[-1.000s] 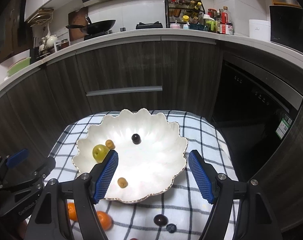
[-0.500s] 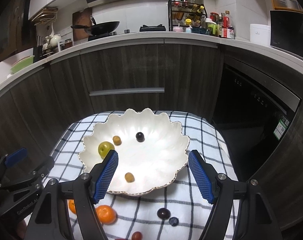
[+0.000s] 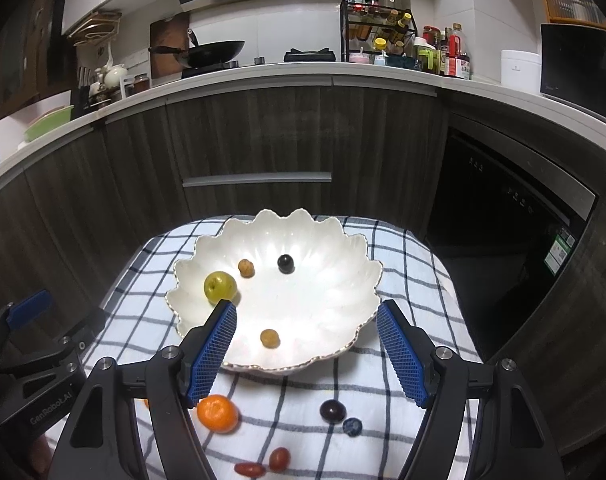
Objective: Organize fruits
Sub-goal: 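Withdraw both open tools from the bowl toward the remaining fruit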
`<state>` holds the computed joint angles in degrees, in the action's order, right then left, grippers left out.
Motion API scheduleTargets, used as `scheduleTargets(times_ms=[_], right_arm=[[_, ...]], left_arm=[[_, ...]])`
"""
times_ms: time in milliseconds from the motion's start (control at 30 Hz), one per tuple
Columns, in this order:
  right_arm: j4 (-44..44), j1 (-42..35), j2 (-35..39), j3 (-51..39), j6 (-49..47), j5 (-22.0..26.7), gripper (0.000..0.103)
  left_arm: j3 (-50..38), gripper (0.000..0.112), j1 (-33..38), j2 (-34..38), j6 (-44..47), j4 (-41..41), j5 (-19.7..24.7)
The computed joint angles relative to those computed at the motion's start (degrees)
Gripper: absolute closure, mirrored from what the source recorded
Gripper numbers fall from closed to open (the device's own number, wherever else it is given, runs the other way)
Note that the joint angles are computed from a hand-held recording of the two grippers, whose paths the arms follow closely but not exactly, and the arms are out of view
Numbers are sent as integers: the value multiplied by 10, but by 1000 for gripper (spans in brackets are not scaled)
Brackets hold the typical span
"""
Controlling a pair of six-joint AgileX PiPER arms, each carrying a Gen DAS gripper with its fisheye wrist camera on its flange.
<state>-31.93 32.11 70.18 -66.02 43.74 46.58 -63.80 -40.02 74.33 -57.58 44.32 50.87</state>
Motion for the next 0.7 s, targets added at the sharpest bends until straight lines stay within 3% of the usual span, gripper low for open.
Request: scheduleTargets(times_ms=[700], right_arm=[[-26, 39, -24, 53, 50, 16, 30]], left_arm=[[77, 33, -14, -39, -28, 3, -15]])
